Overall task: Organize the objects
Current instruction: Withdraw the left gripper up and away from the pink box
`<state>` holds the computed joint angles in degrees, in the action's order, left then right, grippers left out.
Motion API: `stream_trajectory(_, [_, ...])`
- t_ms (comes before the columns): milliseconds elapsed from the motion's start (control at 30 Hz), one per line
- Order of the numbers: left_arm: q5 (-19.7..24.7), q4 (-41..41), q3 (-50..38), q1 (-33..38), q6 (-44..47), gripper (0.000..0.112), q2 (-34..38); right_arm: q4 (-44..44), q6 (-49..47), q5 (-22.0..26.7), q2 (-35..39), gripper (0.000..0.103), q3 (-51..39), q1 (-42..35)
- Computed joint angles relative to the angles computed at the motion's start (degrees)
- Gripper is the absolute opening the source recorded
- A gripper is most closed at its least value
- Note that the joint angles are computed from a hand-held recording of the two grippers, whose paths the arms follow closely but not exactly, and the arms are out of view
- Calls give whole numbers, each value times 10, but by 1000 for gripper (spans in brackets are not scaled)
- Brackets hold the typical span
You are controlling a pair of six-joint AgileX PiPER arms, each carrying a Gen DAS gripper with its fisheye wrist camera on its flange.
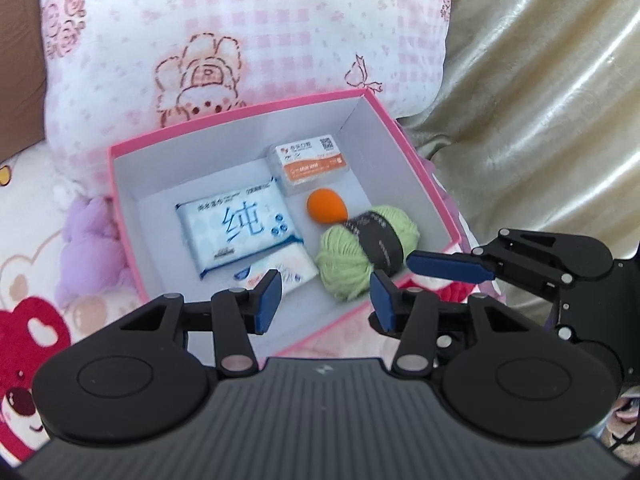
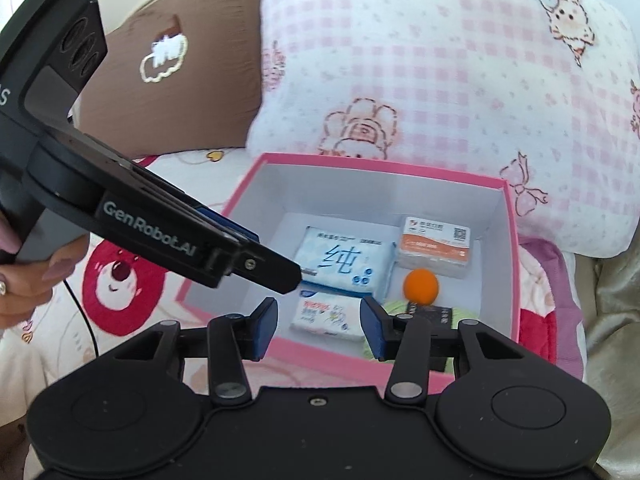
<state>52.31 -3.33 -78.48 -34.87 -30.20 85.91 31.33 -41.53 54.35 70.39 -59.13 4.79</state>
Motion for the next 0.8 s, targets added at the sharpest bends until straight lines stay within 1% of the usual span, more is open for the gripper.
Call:
stream_trajectory(100, [12, 6, 20, -4, -6, 48, -32, -5, 10, 6, -27, 52, 10, 13])
stream_trajectory(200, [25, 14, 38, -8, -13, 48, -64, -5, 21, 12, -46, 55, 15, 28])
stream_trajectory(300, [37, 27, 52, -17, -26, 49, -93, -19, 42, 12, -61, 56, 15, 56])
stream_trajectory(533, [72, 14, 74, -22, -25, 49, -149, -46, 106, 49, -84, 59, -5, 107])
stream_trajectory(633, [88, 22, 83, -30, -33, 50, -175, -61, 133, 59, -101, 61, -11, 138])
stream_trajectory(800, [109, 47, 108, -43, -65, 50, -224, -107, 184, 59, -113, 67, -25, 208])
